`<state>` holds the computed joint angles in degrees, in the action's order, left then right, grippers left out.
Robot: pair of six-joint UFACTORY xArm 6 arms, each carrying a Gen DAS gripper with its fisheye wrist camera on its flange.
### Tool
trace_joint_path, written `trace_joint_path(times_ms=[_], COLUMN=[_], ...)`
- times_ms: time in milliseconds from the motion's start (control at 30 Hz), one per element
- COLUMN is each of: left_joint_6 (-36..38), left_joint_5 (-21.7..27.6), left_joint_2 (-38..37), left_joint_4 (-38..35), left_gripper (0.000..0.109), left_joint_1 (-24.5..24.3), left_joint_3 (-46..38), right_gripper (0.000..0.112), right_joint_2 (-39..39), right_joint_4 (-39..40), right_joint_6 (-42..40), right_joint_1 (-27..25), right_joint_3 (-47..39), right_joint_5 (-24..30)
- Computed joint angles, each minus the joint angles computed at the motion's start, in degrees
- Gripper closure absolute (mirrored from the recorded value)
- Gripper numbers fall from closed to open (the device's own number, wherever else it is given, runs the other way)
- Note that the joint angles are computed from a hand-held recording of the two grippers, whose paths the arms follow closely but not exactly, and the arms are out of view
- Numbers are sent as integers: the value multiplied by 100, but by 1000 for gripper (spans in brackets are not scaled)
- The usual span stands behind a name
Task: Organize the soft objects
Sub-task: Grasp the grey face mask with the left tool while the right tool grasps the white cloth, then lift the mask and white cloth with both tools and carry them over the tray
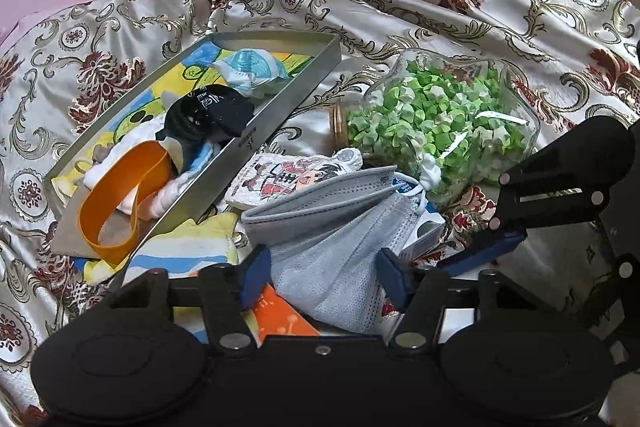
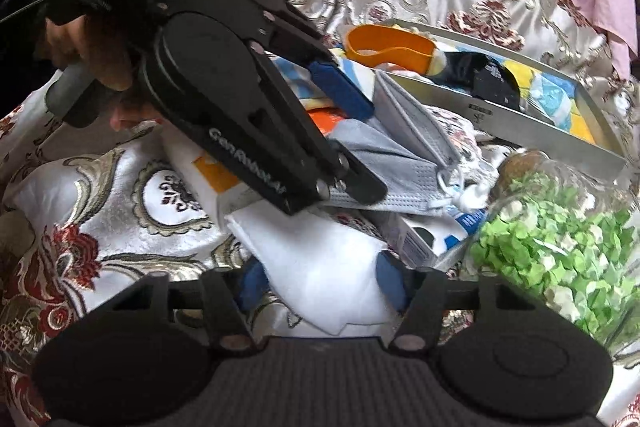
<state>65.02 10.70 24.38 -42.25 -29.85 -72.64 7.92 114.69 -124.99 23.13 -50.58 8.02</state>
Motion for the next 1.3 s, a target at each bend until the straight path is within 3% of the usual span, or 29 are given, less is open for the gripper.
trace_joint_path(times_ms=[100,333,433,500,567,900,1100,1300], left_joint_6=[-163,-157,-249,-566,-721,-1429,-2401,-4073], left_joint_5=[85,102,232,345,439,814,99,-493], left_joint_2=[30,31,14,-1,-32,-310,-732,-1122], left_joint_4=[118,-83,-226,-139,-188,-471,-395,810], left_gripper=[56,62,73,85,89,97,97,97], left_joint_1=[8,-7,24,71,103,170,4,-142], left_joint_3=[-24,-29,-61,-100,-122,38,487,951], right_gripper=[69,83,90,92,94,96,96,96], right_joint_2=[63,54,32,21,-1,-198,-597,-1062], right_joint_4=[46,167,268,331,532,933,1650,2601], right_joint_6=[111,110,110,114,-58,-329,-911,-1608], right_joint_1=[4,34,5,-17,-54,-203,-399,-716], right_joint_3=[-74,-88,-105,-120,-133,-83,118,367], right_joint_5=[-144,-286,-312,-317,-309,-241,-103,196])
